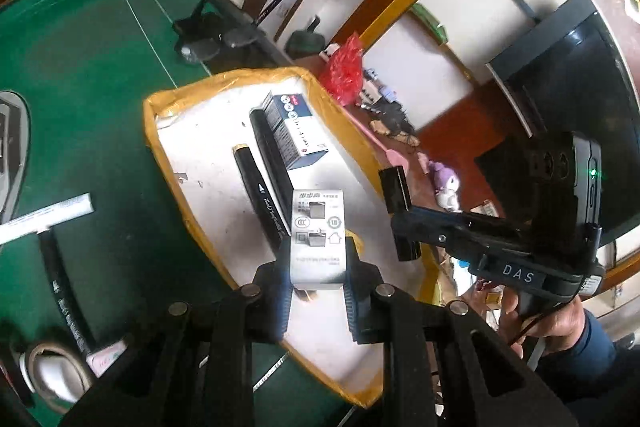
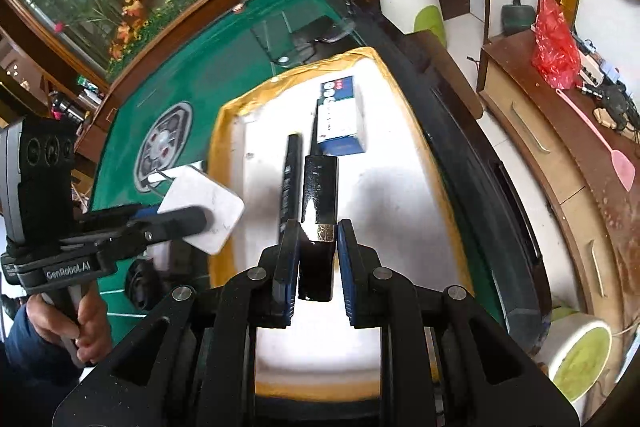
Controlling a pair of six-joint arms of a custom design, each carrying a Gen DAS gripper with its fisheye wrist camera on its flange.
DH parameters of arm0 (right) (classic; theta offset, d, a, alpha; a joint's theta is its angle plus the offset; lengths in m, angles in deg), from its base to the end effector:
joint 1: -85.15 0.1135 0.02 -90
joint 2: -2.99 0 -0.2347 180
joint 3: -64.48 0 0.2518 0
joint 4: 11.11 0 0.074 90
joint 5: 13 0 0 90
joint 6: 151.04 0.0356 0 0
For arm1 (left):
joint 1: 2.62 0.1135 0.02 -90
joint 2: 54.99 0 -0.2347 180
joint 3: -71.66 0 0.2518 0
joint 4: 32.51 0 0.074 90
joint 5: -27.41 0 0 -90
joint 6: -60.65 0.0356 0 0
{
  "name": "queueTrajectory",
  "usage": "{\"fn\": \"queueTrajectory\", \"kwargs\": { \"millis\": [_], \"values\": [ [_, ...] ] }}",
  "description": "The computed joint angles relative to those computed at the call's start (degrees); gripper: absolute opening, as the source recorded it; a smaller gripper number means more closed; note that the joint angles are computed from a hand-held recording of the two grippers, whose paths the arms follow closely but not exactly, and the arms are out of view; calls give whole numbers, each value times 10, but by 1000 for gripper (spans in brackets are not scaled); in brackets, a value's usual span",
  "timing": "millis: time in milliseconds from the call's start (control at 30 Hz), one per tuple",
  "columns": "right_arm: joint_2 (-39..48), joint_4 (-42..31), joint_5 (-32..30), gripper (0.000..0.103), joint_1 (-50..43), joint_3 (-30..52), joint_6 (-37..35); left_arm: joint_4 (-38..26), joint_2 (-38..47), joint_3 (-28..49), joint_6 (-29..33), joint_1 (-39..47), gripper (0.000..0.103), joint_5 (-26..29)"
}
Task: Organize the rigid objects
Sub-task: 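Carry the tube and white box over the white tray with both grippers, then lower tube and white box into the tray and open both grippers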
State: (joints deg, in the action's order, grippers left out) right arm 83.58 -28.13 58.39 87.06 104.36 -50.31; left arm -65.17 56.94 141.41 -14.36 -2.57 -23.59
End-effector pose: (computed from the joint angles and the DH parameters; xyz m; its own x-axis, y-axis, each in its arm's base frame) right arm 0.2295 0.0190 0.0897 -0.8679 0.1476 -0.4743 -0.0410 0.9303 0.3645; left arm 0.3209 -0.0221 0.0640 -0.8900 0.2002 -0.4097 0.4080 0.7511 -0.5191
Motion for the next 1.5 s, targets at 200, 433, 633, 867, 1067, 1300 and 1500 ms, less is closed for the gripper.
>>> {"fn": "queueTrajectory", "kwargs": {
  "millis": [200,433,633,867,1067,1300,1500],
  "values": [
    [147,53,0,18,-18,71,-9,0,51,42,-28,-28,22,-52],
    [245,57,-6,18,-28,129,-26,-3,90,73,-56,-34,22,-77],
    [260,64,5,18,-20,130,-26,6,82,63,-62,-31,24,-87],
    [256,73,16,19,-7,117,-11,-2,72,54,-52,-44,28,-96],
    [174,65,61,19,3,63,16,-7,-5,0,-32,-35,63,-73],
    [13,31,57,19,52,-13,83,-56,-141,-70,42,59,63,-2],
    [-47,17,64,19,156,-21,132,-144,-178,-66,114,215,63,57]
  ]
}}
